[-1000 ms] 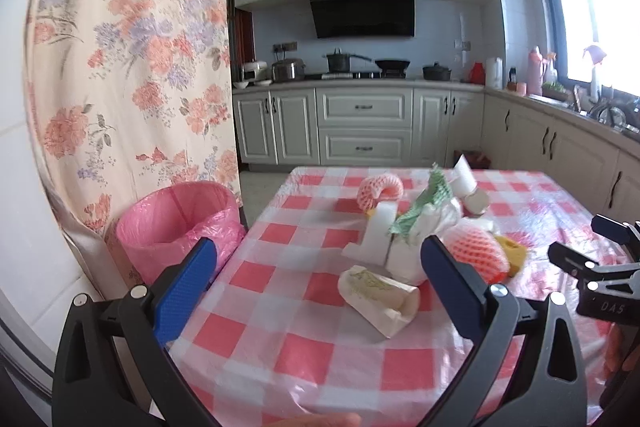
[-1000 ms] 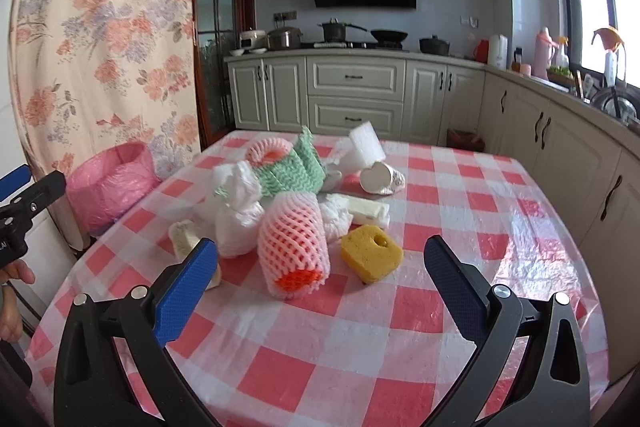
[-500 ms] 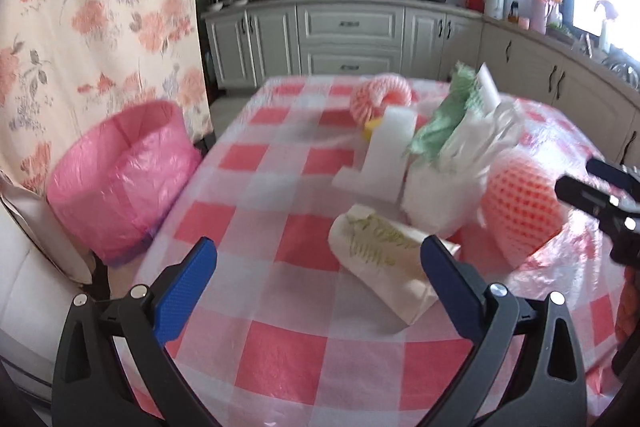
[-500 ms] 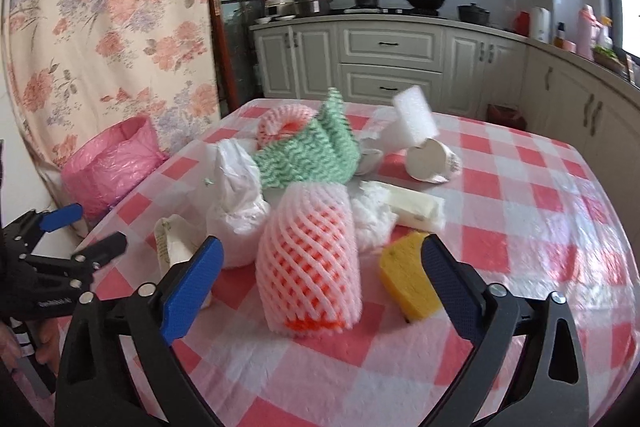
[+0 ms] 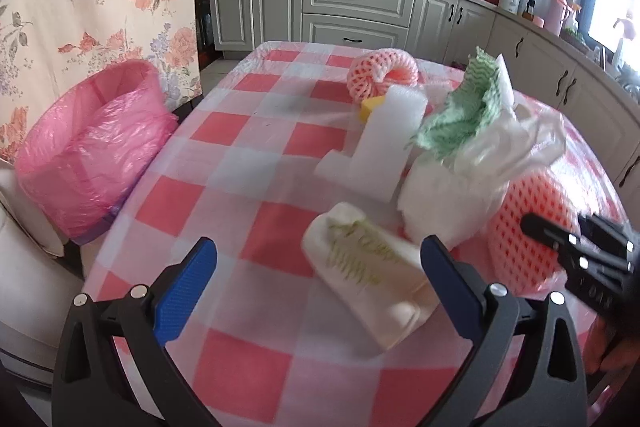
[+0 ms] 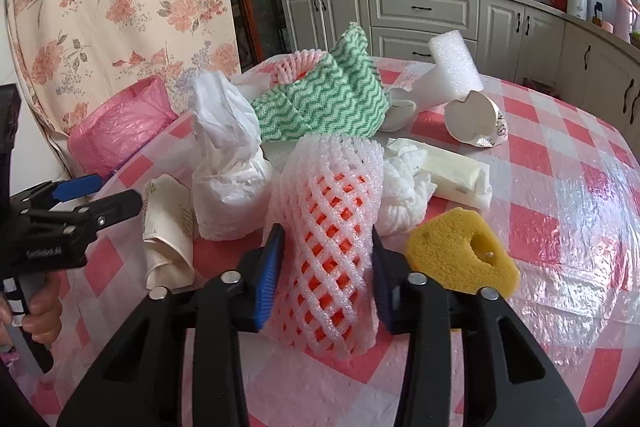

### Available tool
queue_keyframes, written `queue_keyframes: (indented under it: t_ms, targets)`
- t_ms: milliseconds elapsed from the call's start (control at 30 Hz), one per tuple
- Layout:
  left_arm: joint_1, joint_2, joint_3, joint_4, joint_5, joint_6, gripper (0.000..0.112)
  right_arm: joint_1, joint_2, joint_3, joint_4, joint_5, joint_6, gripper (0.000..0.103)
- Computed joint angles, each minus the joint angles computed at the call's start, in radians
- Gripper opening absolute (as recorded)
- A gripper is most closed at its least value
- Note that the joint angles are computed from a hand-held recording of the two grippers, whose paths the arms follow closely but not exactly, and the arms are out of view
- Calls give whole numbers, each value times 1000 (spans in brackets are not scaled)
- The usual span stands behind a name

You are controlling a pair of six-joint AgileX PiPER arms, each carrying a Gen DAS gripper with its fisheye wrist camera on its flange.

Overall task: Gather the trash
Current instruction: 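Reach the left gripper to the white paper bag while the right gripper grasps the pink foam net, then close the left gripper on the white paper bag and lift it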

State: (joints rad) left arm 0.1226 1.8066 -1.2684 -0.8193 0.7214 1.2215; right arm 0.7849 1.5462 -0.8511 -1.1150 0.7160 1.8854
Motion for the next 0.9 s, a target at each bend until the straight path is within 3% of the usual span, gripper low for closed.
queue_keyframes:
  t_ms: [100,300,467,533,600,733,800,900]
  targets:
    - [-40,-14,8,11,-19,-43,99,20,-24,26,-5,13,25,37]
    - [-132,-37,82,115,-182,-113,98,61,-57,54,-17,52,65,37]
    - [-111,-57,145,16,-228,38,98,88,-72,60,-27,72,84,37]
    - [-94,-60,149,-3,-213,78,90,100,-66,52,-27,84,88,37]
    - [-71,-60,147,-4,-189,94,58,113,-62,47,-29,97,102,38]
    - [-35,-49,136,15,-149,89,59,135,-53,37,-28,118,118,38]
    - [-38,-45,142,21,-167,94,75,142,-43,26,-23,125,113,38]
    - [-46,-41,151,13,-185,99,77,150,-38,18,-20,132,112,38]
